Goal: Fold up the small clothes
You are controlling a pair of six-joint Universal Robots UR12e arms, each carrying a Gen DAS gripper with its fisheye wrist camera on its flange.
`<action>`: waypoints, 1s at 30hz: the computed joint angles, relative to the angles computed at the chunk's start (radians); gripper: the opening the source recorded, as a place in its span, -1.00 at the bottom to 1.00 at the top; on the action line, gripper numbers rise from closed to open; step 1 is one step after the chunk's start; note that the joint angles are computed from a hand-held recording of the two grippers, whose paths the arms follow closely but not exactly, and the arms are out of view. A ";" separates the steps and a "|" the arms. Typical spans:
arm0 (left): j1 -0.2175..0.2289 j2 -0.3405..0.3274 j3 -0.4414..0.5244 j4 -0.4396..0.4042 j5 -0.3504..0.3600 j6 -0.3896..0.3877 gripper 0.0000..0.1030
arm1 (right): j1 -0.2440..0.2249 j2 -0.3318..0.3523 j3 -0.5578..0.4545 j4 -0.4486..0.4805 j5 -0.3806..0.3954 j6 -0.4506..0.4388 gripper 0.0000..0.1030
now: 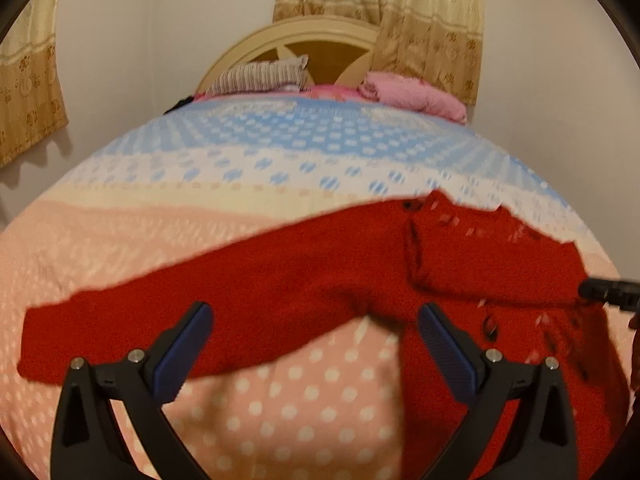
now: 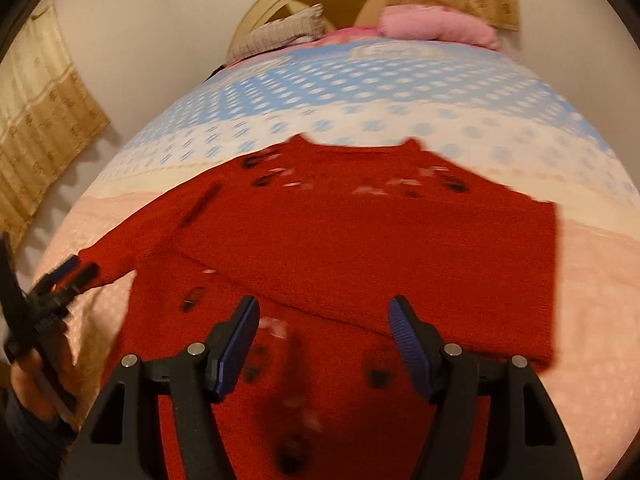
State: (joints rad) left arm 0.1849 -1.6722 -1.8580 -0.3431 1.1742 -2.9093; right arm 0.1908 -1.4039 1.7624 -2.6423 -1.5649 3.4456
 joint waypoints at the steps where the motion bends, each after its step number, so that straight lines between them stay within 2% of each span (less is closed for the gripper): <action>1: -0.004 -0.003 0.015 -0.013 -0.023 0.006 1.00 | -0.005 -0.011 0.016 -0.010 -0.019 0.009 0.32; 3: -0.011 -0.010 0.036 -0.039 -0.063 -0.001 1.00 | -0.013 -0.032 0.046 -0.022 -0.067 0.043 0.32; 5: -0.023 -0.020 0.051 -0.054 -0.108 0.001 1.00 | -0.022 -0.045 0.074 -0.032 -0.060 0.067 0.33; 6: -0.031 -0.031 0.068 -0.099 -0.143 0.020 1.00 | -0.025 -0.047 0.081 -0.033 -0.049 0.067 0.33; 9: -0.064 -0.070 0.111 -0.185 -0.146 0.024 0.94 | -0.016 -0.060 0.113 -0.048 -0.059 0.046 0.33; 11: -0.086 -0.099 0.137 -0.223 -0.119 0.023 0.63 | -0.007 -0.070 0.138 -0.064 -0.074 0.029 0.33; 12: -0.097 -0.110 0.151 -0.252 -0.102 0.031 0.63 | -0.004 -0.074 0.148 -0.069 -0.080 0.021 0.33; 13: -0.102 -0.114 0.156 -0.270 -0.096 0.032 0.52 | 0.000 -0.076 0.159 -0.076 -0.089 0.010 0.33; 14: -0.107 -0.121 0.159 -0.277 -0.090 0.022 0.33 | 0.009 -0.078 0.172 -0.094 -0.112 -0.010 0.34; 15: -0.113 -0.128 0.165 -0.288 -0.080 0.022 0.24 | 0.018 -0.083 0.185 -0.114 -0.131 -0.027 0.34; 16: -0.118 -0.129 0.168 -0.305 -0.073 0.028 -0.06 | 0.023 -0.083 0.192 -0.129 -0.142 -0.042 0.34; 17: -0.121 -0.130 0.172 -0.325 -0.067 0.035 -0.54 | 0.025 -0.084 0.198 -0.141 -0.139 -0.051 0.36; 18: -0.122 -0.127 0.171 -0.332 -0.068 0.045 -0.61 | 0.025 -0.085 0.201 -0.148 -0.137 -0.054 0.41; 24: -0.089 -0.071 0.131 -0.304 -0.161 0.025 -0.67 | 0.025 -0.080 0.199 -0.141 -0.136 -0.049 0.45; 26: -0.075 -0.048 0.119 -0.321 -0.183 0.025 -0.67 | 0.026 -0.081 0.201 -0.144 -0.136 -0.050 0.46; 30: -0.078 -0.038 0.104 -0.328 -0.146 0.059 -0.67 | 0.023 -0.084 0.206 -0.150 -0.127 -0.042 0.46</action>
State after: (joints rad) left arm 0.1065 -1.7098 -1.7539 -0.6713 1.0278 -2.8506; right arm 0.2140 -1.4883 1.9680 -2.7926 -1.6921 3.4034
